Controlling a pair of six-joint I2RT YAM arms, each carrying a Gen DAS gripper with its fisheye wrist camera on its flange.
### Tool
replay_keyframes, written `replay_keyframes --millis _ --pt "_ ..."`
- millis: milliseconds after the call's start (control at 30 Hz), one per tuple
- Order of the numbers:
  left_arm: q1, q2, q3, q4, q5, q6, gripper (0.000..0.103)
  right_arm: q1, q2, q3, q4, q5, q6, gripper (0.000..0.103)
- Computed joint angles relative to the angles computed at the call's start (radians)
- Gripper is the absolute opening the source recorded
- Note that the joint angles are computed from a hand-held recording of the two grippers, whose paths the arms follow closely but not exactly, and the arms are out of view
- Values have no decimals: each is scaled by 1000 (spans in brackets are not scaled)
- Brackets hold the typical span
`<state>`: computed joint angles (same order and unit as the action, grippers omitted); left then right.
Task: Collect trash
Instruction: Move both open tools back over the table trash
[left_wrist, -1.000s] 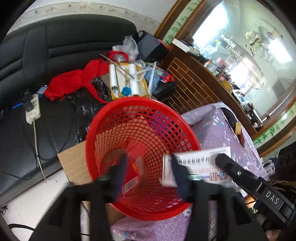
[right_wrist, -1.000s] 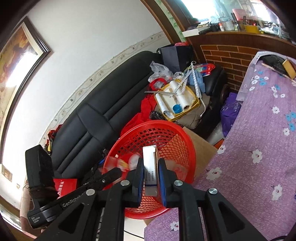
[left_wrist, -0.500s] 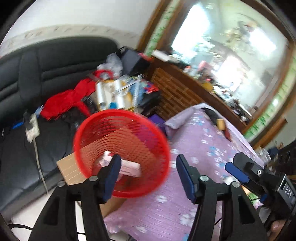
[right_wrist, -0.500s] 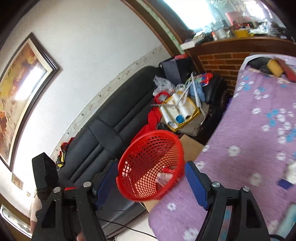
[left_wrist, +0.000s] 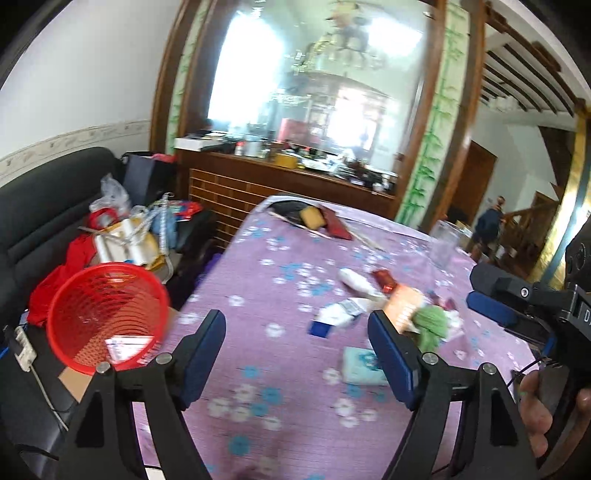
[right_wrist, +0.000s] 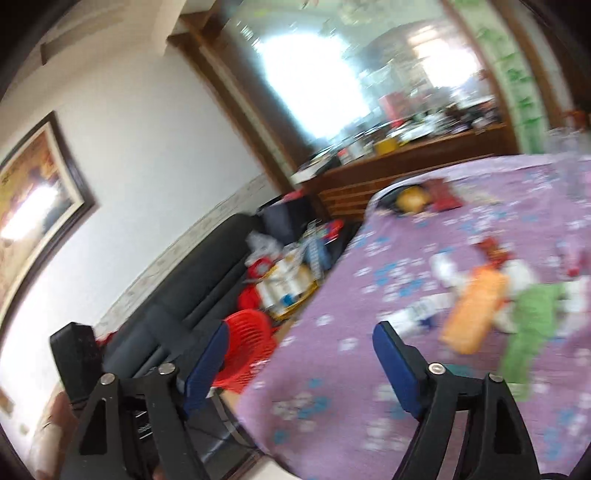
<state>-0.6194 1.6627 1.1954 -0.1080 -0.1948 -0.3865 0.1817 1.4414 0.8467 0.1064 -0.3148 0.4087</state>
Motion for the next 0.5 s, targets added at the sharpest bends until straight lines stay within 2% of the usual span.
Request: replay_keyframes --millis 133,267,500 --pt "-69 45 51 -18 -12 -1 80 -69 -135 -73 -81 80 -28 86" --pt "-118 78 91 -37 -22 15 80 -142 -211 -119 -132 80 -45 86" --pt "-146 150 171 -71 5 55 80 -270 -193 -123 -156 26 -46 86"
